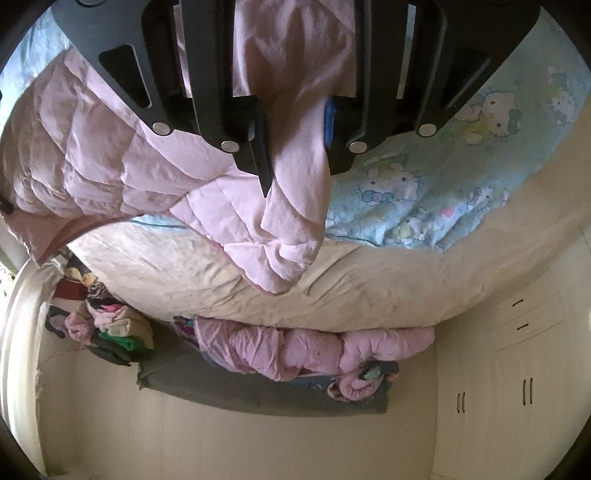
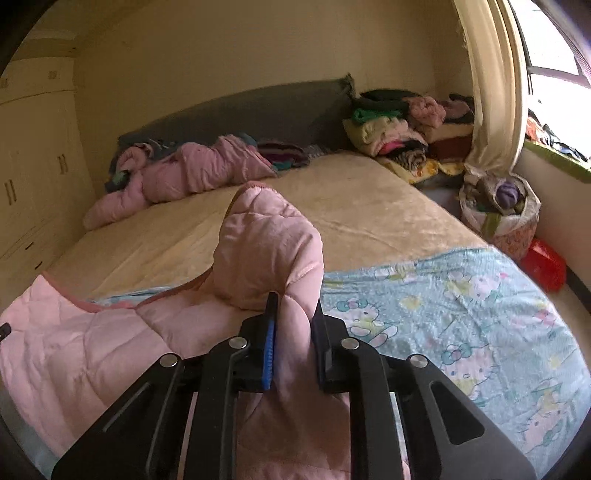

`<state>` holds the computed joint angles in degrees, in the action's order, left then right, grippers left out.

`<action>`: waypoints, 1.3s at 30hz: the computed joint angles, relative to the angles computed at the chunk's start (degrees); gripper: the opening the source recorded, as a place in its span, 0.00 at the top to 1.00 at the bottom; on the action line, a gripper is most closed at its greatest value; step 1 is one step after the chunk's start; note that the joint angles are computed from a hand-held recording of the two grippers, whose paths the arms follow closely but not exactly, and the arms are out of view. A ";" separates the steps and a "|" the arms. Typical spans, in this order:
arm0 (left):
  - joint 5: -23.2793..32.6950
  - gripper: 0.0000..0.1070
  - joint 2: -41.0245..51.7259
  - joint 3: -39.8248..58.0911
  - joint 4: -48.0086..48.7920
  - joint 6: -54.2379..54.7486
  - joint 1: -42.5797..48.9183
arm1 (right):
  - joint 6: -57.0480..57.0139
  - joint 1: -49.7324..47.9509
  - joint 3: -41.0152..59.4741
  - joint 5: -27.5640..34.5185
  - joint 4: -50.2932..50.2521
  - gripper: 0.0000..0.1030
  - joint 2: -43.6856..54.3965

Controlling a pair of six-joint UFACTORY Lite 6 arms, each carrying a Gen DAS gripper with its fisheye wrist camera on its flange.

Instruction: Fold large clothes

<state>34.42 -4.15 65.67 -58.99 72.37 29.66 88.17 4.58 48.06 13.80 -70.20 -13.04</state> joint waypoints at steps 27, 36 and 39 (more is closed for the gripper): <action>-14.07 0.84 8.86 -5.42 1.78 1.73 -5.46 | 22.04 -1.91 5.35 -1.47 -15.53 0.67 26.06; -10.81 0.61 5.70 -6.42 9.54 -5.48 -3.04 | -2.45 0.65 3.72 7.58 11.07 0.26 19.31; -8.24 0.49 2.24 -7.28 11.65 -7.82 -0.68 | -1.07 2.65 -3.78 6.81 9.65 0.23 7.60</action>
